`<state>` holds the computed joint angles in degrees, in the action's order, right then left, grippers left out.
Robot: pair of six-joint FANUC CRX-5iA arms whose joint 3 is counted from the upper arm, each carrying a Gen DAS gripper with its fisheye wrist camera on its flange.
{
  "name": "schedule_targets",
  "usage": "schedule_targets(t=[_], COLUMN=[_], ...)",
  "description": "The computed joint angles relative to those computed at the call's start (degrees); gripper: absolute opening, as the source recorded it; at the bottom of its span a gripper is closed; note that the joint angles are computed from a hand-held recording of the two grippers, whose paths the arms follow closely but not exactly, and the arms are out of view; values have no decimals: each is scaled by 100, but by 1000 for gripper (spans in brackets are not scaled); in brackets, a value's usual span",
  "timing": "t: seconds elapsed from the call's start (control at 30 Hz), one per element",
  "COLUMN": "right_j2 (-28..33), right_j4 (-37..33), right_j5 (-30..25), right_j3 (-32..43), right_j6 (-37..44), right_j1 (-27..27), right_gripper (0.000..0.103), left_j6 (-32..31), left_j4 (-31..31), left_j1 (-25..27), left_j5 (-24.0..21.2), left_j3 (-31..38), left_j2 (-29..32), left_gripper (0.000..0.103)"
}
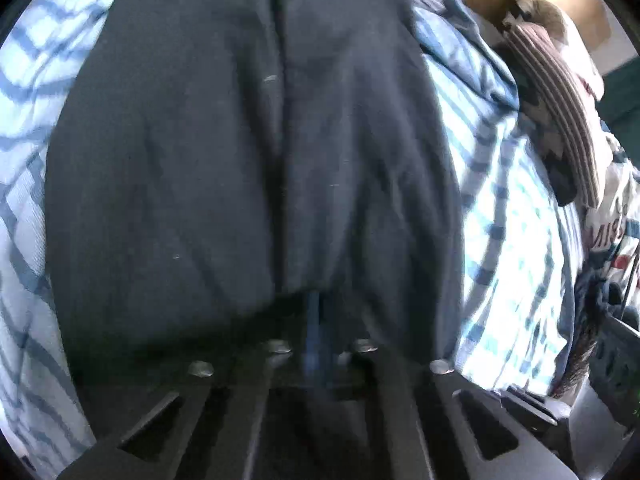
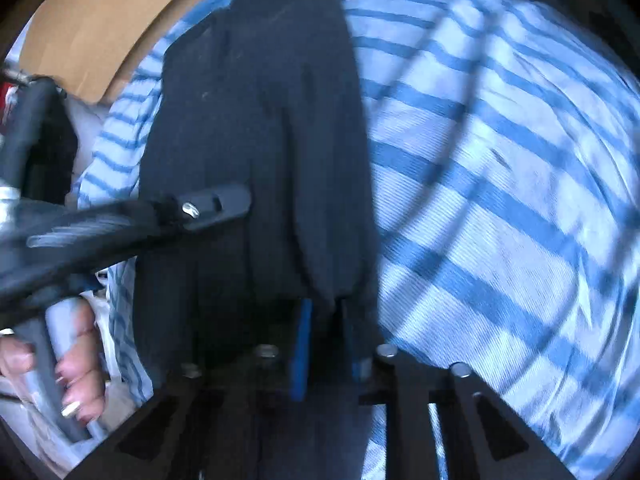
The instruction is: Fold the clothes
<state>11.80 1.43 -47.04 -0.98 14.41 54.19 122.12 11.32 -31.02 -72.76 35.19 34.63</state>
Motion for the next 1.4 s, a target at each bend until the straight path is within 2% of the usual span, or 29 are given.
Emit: schedule_targets(t=[0.03, 0.07, 0.13, 0.2, 0.3, 0.37, 0.43, 0.5, 0.53, 0.63, 0.73, 0.8, 0.9, 0.93, 1.0, 1.1, 1.17, 1.27, 1.3, 1.37, 1.4], right_j2=[-100, -201, -352, -437, -240, -180, -560, -689, -736, -560, -250, -156, -476, -613, -861, -648, -490, 101, 124, 143, -25], right_j4=[36, 145, 514, 877, 686, 534, 730, 1050, 1164, 730, 671, 720, 762, 956, 1456, 1279, 753, 543, 599, 706, 742], right_j5=[-1, -53, -51, 5, -312, -562, -188, -222, -236, -126, -335, -300, 495, 797, 964, 440, 307, -462, -547, -679, -514], right_j3=[-103, -195, -316, -370, -99, -57, -576, -745, -806, -587, -268, -224, -697, -930, -1313, -962, -661, 102, 138, 171, -52], right_j6=[-252, -518, -802, -895, -716, -862, -1593, -1921, -2028, -1443, -1118, -1130, -1464, -1763, -2375, -1718, -820, -176, -168, -185, -433], right_j1=[29, 91, 285, 465, 514, 506, 560, 624, 640, 418, 324, 269, 201, 181, 201, 157, 66, 0, 16, 45, 38], right_gripper=[17, 18, 23, 23, 22, 25, 25, 33, 41, 43, 43, 38, 38, 40, 39, 37, 37, 35, 31, 4, 4], left_j6=[159, 140, -186, -489, -150, -5, 105, 183, 218, 303, 396, 350, 298, 321, 436, 501, 484, 426, 416, 378, 349], left_j4=[85, 151, 427, 787, 414, 576, 580, 415, 320, 46, -292, -281, 131, 214, 326, 310, 177, -40, -55, 33, 104], left_j1=[50, 65, 25, -28, -138, -72, -67, -138, -183, -319, -486, -483, -319, -278, -190, -143, -178, -266, -274, -241, -213], left_j5=[-44, 161, 545, 677, 87, 367, 458, 344, 214, -191, -603, -743, -360, -290, -229, -280, -512, -898, -941, -873, -804], left_j3=[-49, -293, -675, -881, -546, -889, -968, -776, -605, -71, 605, 836, 318, 203, 53, -114, 107, 586, 643, 578, 512], left_j2=[-57, -224, -499, -546, -269, -429, -530, -489, -411, -160, 190, 352, 140, 87, 31, -65, 30, 279, 313, 295, 275], left_gripper=[4, 4, 4, 4, 4, 4, 4, 4, 8, 15, 16, 16, 15, 15, 15, 14, 13, 13, 13, 13, 13])
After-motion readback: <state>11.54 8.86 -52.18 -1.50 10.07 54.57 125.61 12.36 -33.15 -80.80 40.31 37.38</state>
